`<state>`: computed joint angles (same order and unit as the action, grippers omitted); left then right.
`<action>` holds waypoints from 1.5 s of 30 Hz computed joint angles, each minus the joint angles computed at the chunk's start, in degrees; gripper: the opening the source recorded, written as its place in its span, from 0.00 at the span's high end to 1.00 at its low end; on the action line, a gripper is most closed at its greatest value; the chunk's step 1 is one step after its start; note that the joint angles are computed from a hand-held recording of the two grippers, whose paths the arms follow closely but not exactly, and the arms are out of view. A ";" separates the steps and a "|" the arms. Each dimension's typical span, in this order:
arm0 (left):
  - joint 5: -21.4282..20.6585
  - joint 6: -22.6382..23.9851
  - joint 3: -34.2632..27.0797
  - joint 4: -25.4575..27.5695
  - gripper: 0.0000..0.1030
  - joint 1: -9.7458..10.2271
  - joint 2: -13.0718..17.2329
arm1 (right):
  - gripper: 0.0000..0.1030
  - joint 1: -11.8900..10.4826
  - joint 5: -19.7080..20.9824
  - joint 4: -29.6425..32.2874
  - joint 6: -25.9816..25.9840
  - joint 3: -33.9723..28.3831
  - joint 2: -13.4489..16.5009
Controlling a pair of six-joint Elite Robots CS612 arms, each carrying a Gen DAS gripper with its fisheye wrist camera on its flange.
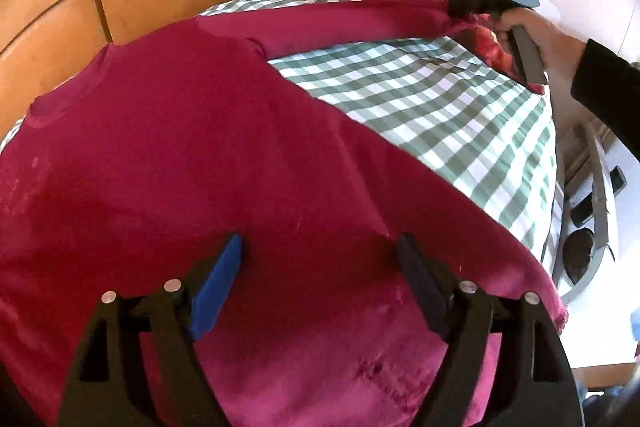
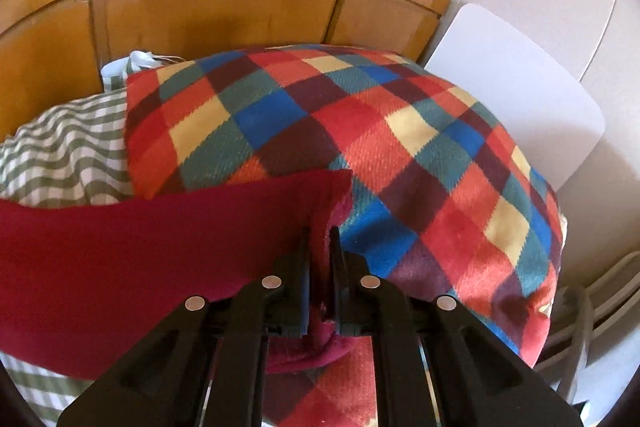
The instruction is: Fold small clothes
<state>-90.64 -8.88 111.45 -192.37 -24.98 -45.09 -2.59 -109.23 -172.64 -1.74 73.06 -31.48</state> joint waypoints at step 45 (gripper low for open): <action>18.24 -25.09 12.96 -12.64 0.15 6.28 -3.38 | 0.37 -1.41 41.21 -4.91 -0.75 29.71 -14.14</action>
